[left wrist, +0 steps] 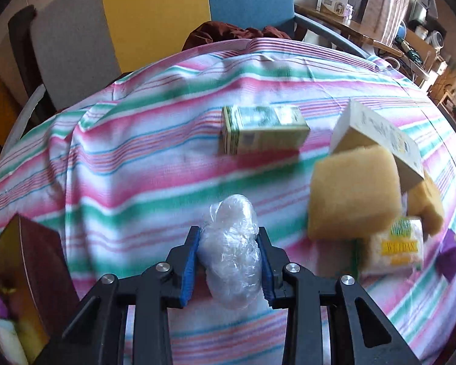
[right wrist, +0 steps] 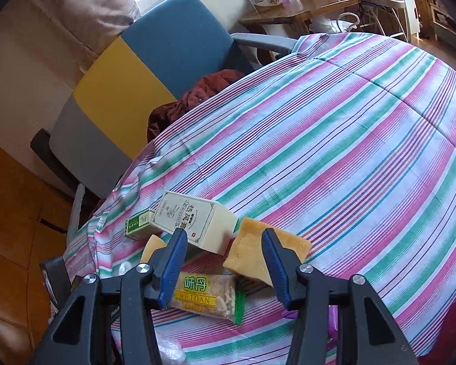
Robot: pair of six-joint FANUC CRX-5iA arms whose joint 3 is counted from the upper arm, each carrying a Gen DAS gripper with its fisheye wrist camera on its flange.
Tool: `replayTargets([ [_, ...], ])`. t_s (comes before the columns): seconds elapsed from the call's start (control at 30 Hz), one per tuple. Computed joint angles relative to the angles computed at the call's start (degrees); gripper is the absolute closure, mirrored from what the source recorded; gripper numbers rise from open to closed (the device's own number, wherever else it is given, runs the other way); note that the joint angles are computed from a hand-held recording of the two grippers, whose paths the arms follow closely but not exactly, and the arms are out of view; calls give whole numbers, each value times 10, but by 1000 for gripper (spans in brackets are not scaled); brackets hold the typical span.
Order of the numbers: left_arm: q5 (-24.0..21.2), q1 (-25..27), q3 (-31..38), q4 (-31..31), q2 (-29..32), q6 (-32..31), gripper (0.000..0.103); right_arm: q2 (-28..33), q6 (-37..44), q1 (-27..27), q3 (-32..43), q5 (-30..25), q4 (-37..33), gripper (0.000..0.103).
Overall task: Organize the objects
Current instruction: 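Grasp the clear plastic-wrapped bundle with the left gripper while the right gripper grasps a yellow sponge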
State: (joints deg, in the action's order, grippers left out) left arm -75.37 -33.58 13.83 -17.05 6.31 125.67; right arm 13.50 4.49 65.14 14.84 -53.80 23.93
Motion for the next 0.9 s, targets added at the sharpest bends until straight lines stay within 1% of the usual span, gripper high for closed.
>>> replayTargets([
  [0.13, -9, -28, -11, -10, -11, 16, 68, -23, -66, -12, -38, 14, 1, 51],
  [0.27, -8, -45, -27, -2, -26, 39, 68, -43, -123, -19, -71, 24, 17, 51],
  [0.33, -7, -55, -36, -5, -35, 49, 68, -46, -129, -22, -76, 23, 13, 51],
  [0.4, -10, -65, -39, -14, -39, 59, 68, -36, -99, -25, -59, 16, -12, 51],
  [0.43, -10, -68, -41, -16, -41, 64, 68, -24, -63, -27, -38, 6, -33, 48],
  [0.5, -10, -70, -42, -15, -42, 68, 68, 2, -5, -22, 4, -26, -50, 47],
  [0.57, -7, -70, -47, -13, -46, 72, 67, 27, 51, -15, 43, -63, -53, 42],
  [0.6, -7, -71, -48, -14, -47, 74, 67, 35, 65, -12, 55, -74, -53, 41],
  [0.73, -5, -76, -53, -19, -51, 82, 67, 61, 103, -12, 92, -113, -71, 26],
  [0.83, 3, -70, -59, -13, -55, 79, 67, 85, 136, -12, 126, -149, -83, 22],
  [0.9, 7, -68, -63, -9, -59, 80, 67, 102, 157, -9, 147, -174, -77, 18],
])
